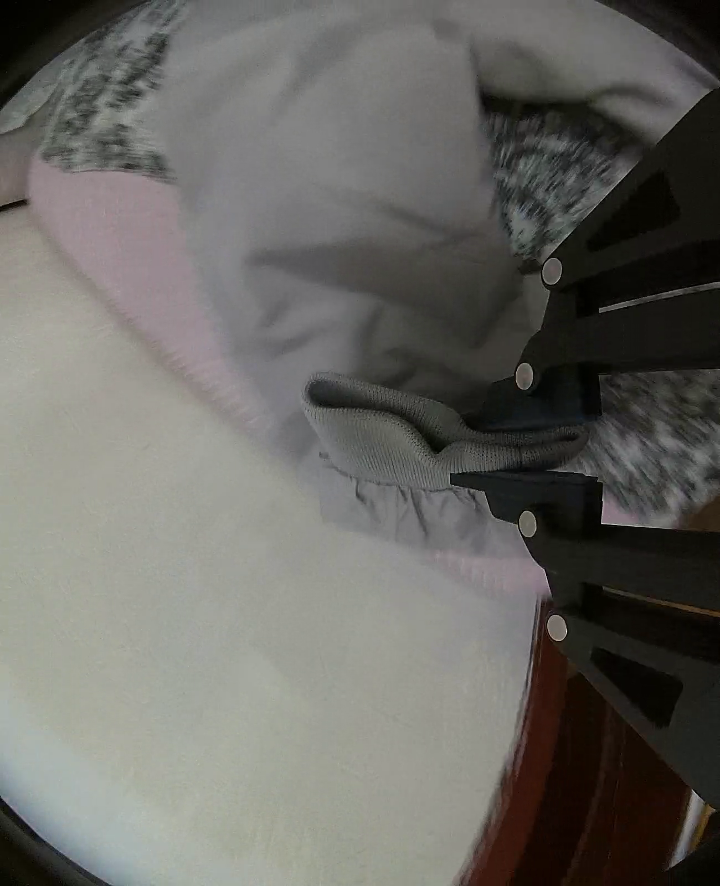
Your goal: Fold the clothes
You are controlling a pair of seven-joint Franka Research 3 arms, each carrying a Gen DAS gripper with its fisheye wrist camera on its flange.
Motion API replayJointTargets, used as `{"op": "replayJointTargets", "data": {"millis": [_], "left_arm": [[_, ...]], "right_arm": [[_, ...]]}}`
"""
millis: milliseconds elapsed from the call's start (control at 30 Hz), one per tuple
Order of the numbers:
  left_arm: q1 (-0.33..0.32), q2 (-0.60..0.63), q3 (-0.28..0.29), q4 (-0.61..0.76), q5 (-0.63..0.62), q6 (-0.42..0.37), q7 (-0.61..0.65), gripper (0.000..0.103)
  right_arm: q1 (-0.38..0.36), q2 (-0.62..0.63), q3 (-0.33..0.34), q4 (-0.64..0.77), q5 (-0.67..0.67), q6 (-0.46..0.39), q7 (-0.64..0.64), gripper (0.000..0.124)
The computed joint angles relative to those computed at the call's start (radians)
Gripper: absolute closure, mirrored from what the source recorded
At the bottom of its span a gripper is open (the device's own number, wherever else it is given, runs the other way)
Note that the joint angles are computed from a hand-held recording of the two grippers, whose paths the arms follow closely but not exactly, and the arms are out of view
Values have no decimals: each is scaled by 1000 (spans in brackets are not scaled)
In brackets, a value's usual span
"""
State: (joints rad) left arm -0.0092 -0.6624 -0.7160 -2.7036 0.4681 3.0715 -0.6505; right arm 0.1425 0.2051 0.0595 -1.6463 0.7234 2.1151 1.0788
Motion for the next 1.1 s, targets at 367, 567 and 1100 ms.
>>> {"op": "replayJointTargets", "data": {"millis": [367, 567, 1100], "left_arm": [[30, 127, -78, 255, 125, -136, 31, 23], [56, 338, -134, 465, 265, -199, 63, 23], [-203, 989, -104, 1176, 480, -520, 526, 23]], "right_arm": [[-213, -408, -280, -101, 278, -239, -247, 112], [-406, -413, -485, -109, 285, -391, -245, 111], [-757, -32, -527, -88, 78, -527, -207, 67]]}}
